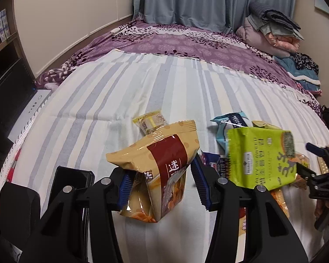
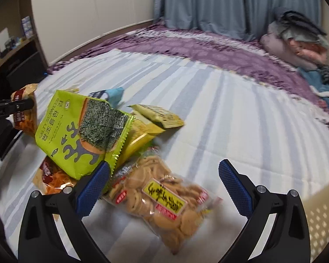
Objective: Organize snacks
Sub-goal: 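Grasp the clear round-cracker bag with the right tool while the left tool lifts the pastry bag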
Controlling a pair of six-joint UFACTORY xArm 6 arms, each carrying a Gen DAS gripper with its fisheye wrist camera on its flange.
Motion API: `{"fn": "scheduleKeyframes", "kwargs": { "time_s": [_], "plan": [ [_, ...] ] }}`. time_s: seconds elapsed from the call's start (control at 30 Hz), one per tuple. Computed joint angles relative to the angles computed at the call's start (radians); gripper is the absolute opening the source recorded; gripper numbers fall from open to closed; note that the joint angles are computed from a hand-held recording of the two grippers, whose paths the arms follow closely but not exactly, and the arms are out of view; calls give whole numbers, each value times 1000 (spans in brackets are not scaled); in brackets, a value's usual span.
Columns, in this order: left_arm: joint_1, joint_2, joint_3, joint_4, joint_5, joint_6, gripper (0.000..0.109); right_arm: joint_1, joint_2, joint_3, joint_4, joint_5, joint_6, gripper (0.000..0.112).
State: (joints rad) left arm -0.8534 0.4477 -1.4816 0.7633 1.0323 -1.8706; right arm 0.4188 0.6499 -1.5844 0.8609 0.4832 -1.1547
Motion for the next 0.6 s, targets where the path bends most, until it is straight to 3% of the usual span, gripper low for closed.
{"fn": "scheduleKeyframes", "kwargs": {
  "time_s": [0.1,0.27,0.33,0.47,0.6],
  "plan": [
    [-7,1,-16,-3,9,11,51,-34,26,-49,-26,140,53,98],
    [-16,15,-51,-4,7,30,51,-60,-65,90,-8,174,-25,98],
    [-17,29,-74,-5,-2,41,51,-54,-97,141,-23,153,-40,95],
    [-23,54,-122,4,-19,65,51,-23,-110,187,-47,30,-26,77],
    [-32,79,-175,13,-17,89,51,-2,-66,148,-72,-41,39,73]
  ]
}}
